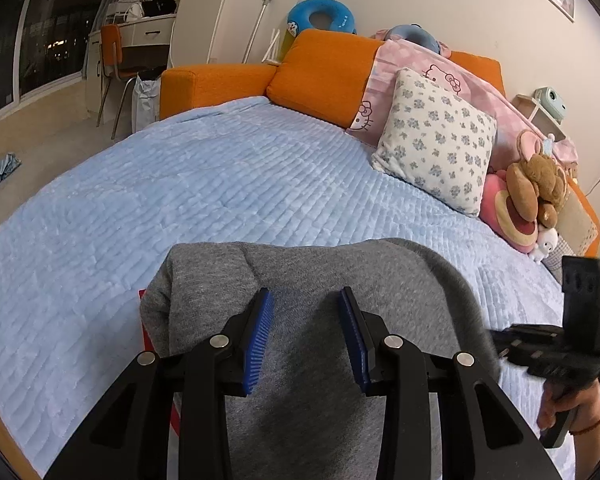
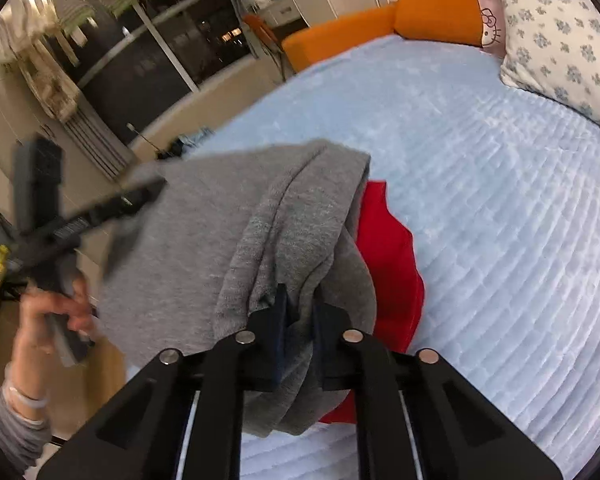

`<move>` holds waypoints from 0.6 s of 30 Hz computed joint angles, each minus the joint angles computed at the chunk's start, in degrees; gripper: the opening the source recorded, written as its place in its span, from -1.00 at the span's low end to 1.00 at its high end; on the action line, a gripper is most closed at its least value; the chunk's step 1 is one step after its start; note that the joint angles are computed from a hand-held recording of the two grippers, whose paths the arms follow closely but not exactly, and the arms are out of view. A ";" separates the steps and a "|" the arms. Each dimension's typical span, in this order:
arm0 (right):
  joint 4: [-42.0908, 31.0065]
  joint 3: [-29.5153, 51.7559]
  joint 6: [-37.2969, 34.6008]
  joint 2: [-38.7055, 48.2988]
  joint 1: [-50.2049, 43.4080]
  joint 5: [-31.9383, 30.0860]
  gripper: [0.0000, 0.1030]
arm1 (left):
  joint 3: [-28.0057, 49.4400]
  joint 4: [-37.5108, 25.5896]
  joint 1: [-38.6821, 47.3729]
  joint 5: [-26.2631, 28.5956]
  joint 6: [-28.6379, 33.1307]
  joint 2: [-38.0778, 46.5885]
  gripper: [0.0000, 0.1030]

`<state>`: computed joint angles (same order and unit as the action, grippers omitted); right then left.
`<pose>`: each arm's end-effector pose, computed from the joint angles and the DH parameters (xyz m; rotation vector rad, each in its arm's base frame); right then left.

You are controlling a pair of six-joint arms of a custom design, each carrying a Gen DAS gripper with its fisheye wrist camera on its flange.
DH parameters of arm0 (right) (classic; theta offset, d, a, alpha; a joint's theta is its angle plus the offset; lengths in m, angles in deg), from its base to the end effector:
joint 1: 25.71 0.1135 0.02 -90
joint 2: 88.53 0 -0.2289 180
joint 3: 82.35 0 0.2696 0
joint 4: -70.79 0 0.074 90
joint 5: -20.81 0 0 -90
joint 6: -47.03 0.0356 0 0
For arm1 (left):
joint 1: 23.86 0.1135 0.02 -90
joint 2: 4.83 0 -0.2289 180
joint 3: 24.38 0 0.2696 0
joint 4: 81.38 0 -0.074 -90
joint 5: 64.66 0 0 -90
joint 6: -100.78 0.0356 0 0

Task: Fold large clothes
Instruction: 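Hold the sweatshirt edge with the left tool while the right tool adjusts its side, then open both tools and release the sweatshirt on the red garment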

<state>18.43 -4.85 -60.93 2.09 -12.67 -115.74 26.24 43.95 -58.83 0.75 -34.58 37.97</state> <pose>0.3117 0.0987 0.1916 -0.8911 2.3410 1.0485 0.1657 -0.0978 0.2281 -0.4050 2.2688 -0.2032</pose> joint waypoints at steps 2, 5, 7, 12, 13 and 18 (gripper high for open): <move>-6.93 5.33 -3.10 4.75 -4.14 -8.75 -0.84 | -0.38 0.39 0.63 1.06 -0.11 -0.70 -0.24; -15.18 11.72 -7.38 14.60 -9.27 -17.48 -0.86 | -0.63 0.88 0.30 1.46 -0.31 -0.91 -0.24; -21.19 15.38 -11.74 24.30 -11.84 -23.25 -0.88 | 0.03 0.88 -0.46 0.44 -0.18 0.50 -0.24; -8.72 12.64 -0.29 35.14 -16.05 -24.16 -0.99 | 0.32 0.45 -1.70 -1.88 -0.24 1.73 -0.24; -7.60 12.35 0.35 36.53 -16.53 -23.63 -0.99 | -0.03 0.67 -1.53 -1.55 -0.21 1.18 -0.24; -5.25 7.41 -1.62 28.18 -15.22 -22.59 -0.93 | 1.23 -0.31 -3.75 -4.34 -0.94 2.99 -0.24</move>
<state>13.19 2.56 -62.55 30.27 -27.89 -138.33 27.47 43.64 -62.59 -3.60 -35.52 40.95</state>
